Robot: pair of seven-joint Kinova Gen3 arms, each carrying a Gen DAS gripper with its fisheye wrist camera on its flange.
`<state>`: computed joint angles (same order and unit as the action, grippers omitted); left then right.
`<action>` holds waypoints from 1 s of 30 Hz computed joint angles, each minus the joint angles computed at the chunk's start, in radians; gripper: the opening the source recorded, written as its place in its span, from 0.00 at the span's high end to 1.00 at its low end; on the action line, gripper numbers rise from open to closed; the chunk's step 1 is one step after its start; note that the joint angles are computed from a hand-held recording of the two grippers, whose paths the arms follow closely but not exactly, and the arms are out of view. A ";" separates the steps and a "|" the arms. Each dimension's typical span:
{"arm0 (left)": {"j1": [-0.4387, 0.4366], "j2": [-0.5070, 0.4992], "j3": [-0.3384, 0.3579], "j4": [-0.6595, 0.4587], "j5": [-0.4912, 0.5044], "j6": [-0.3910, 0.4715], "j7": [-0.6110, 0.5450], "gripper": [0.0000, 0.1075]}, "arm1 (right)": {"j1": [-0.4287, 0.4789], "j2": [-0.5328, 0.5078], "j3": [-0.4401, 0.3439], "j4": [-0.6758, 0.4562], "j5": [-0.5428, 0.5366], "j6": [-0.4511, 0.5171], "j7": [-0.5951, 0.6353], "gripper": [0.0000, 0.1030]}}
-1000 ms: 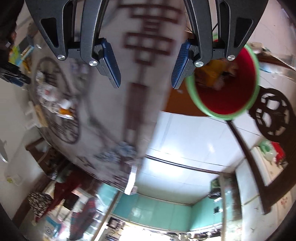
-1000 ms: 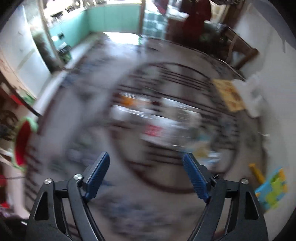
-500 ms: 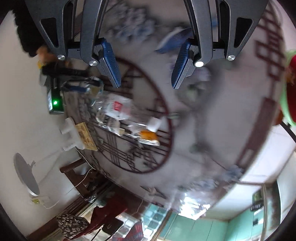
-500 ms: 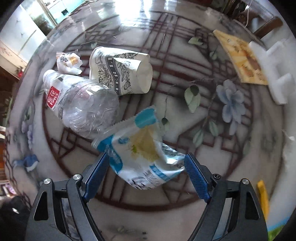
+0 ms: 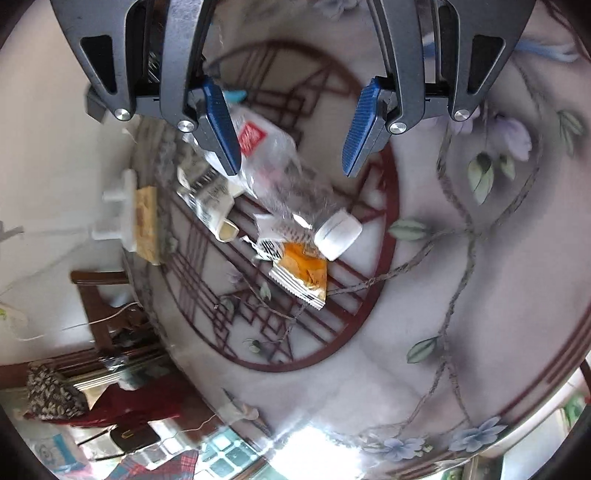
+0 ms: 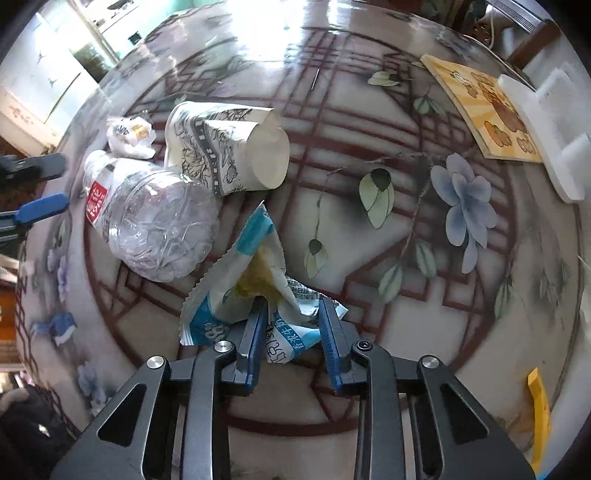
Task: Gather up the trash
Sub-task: 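Grasp the blue-and-white snack wrapper with the right tool while the left tool grasps the clear water bottle, then carry wrapper and bottle over the red bucket and open both tools to drop them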
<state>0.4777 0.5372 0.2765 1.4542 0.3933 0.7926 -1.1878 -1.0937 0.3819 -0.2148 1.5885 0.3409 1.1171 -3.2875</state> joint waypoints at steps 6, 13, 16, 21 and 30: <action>0.051 0.081 -0.037 -0.095 -0.033 0.026 0.106 0.48 | -0.009 -0.028 -0.001 0.036 0.029 -0.036 -0.046 0.73; 0.084 0.156 -0.038 -0.185 -0.077 0.078 0.164 0.48 | -0.004 -0.022 -0.004 0.021 0.042 -0.022 -0.037 0.73; 0.084 0.156 -0.021 -0.186 -0.094 0.074 0.114 0.50 | -0.009 -0.013 0.001 0.006 0.049 -0.008 -0.053 0.73; 0.042 0.155 0.017 -0.167 -0.060 0.100 0.006 0.51 | -0.027 -0.007 0.014 -0.014 0.055 0.016 -0.129 0.73; 0.020 -0.067 0.000 0.018 -0.115 -0.003 -0.226 0.51 | -0.147 0.003 0.020 -0.141 0.170 0.186 -0.364 0.73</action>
<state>0.4974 0.4699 0.2761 1.4721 0.2780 0.7898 -1.4136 -1.2403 0.3844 -0.1950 1.4478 0.5110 1.3034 -3.6511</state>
